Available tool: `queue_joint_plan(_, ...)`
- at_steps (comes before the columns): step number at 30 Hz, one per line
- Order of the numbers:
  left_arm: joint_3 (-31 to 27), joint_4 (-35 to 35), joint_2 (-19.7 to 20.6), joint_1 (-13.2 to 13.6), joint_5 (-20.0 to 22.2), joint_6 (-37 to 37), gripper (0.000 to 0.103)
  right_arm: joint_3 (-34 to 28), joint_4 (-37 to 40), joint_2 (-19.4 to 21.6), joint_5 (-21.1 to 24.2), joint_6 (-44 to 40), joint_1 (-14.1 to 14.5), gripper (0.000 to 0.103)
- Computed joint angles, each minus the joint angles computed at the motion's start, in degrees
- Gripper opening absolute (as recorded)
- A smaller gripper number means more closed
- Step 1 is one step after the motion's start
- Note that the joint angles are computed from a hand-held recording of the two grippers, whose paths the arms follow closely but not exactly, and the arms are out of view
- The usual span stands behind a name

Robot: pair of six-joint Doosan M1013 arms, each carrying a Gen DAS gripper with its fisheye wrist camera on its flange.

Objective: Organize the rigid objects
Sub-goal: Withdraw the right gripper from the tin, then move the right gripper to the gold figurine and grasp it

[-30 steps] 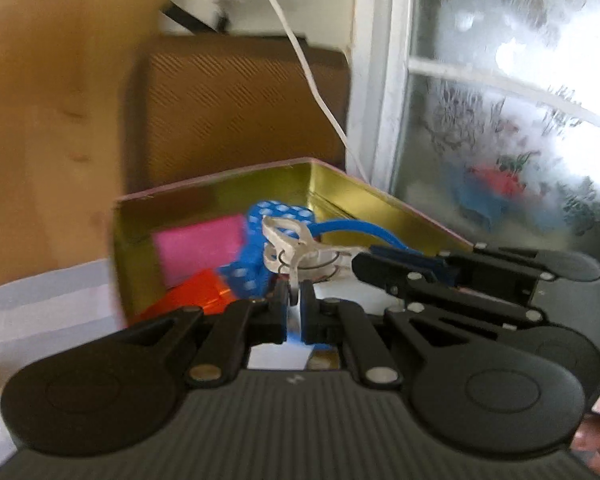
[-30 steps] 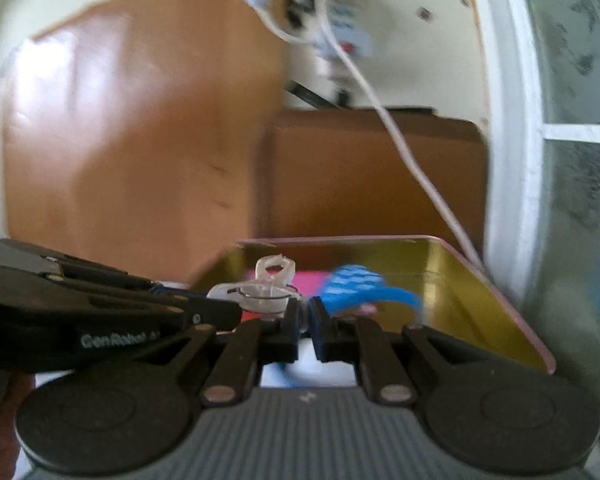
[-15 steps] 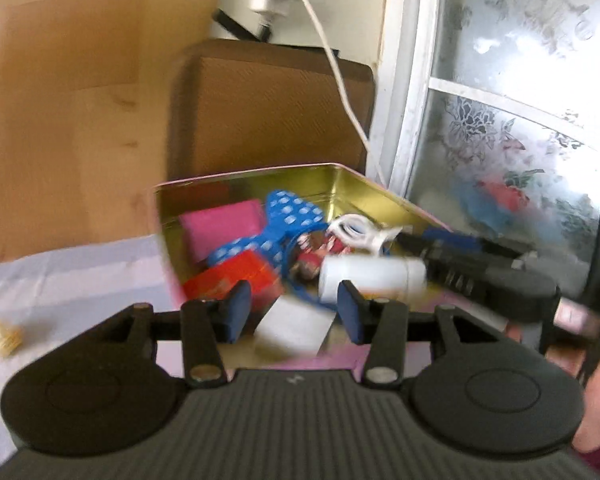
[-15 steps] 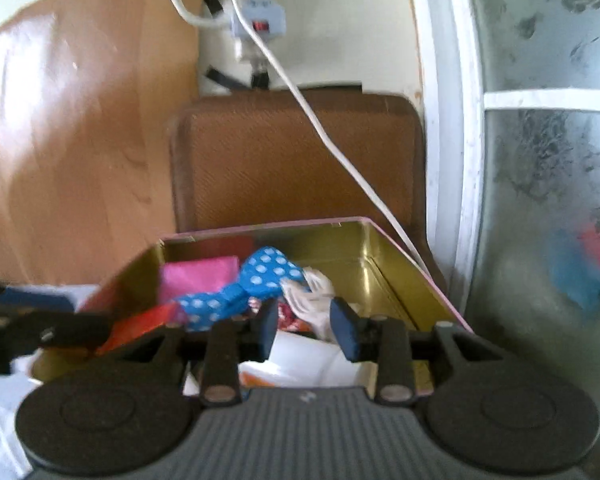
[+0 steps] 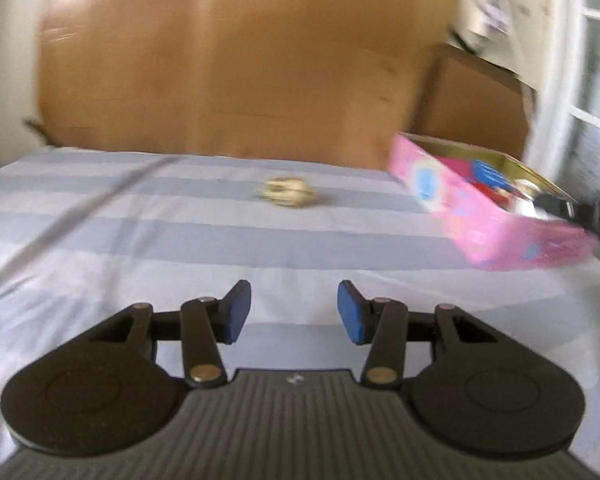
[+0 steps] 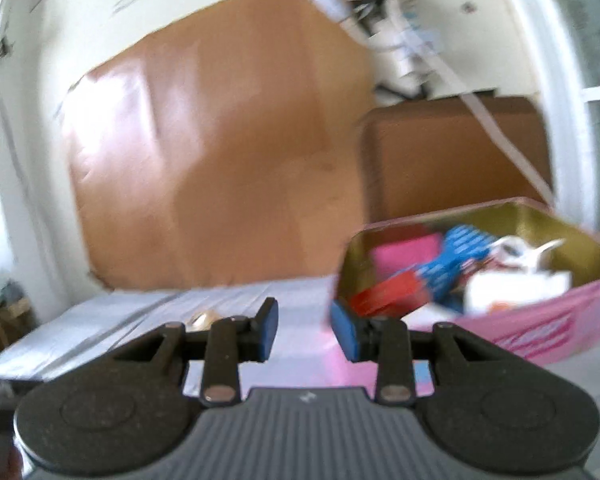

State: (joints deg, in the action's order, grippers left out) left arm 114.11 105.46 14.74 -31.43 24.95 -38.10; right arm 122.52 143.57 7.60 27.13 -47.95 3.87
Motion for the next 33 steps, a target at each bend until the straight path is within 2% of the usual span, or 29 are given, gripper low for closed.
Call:
queue_joint_plan(4, 1.7, 0.2, -0.8, 1.4, 1.9, -4.3, 0.05, -0.8, -7.6, 0.8, -3.4, 6.3, 2.7, 0.031)
queue_joint_plan(9, 2.7, 1.2, -0.1, 1.3, 2.8, -5.8, 0.05, -0.5, -7.1, 0.9, -5.0, 4.9, 4.7, 0.031)
queue_joint_plan(11, 2.7, 0.8, 0.1, 1.3, 2.0, -5.0, 0.05, -0.5, -6.7, 0.9, -4.9, 4.3, 4.9, 0.031)
queue_joint_plan(17, 3.6, 6.9, 0.1, 1.3, 3.4, -10.6, 0.05, -0.9, -6.5, 1.4, -3.8, 4.6, 4.1, 0.031)
queue_joint_plan(19, 3.8, 7.4, 0.1, 1.4, 3.2, -11.2, 0.05, -1.4, -9.0, 1.5, -5.0, 8.1, 4.0, 0.031)
queue_joint_plan(21, 4.2, 8.6, -0.1, 1.5, 3.6, -13.3, 0.05, -1.5, -11.5, 1.3, -4.2, 11.4, 3.6, 0.031)
queue_joint_plan(23, 4.5, 10.5, -0.2, 1.7, 3.5, -16.1, 0.05, -1.3, -9.9, 1.4, -3.8, 8.8, 3.8, 0.031)
queue_joint_plan(25, 4.2, 9.4, -0.2, 2.1, 2.3, -15.3, 0.05, -1.5, -10.7, 1.8, -4.7, 9.0, 4.1, 0.031)
queue_joint_plan(29, 3.8, 7.0, -0.1, 2.0, 2.2, -13.0, 0.05, -3.4, -18.9, 3.2, -4.6, 16.4, 4.3, 0.031)
queue_joint_plan(33, 3.2, 3.8, 0.1, 2.4, 1.2, -10.8, 0.05, -9.4, -33.7, 6.7, -3.1, 27.0, 5.2, 0.046)
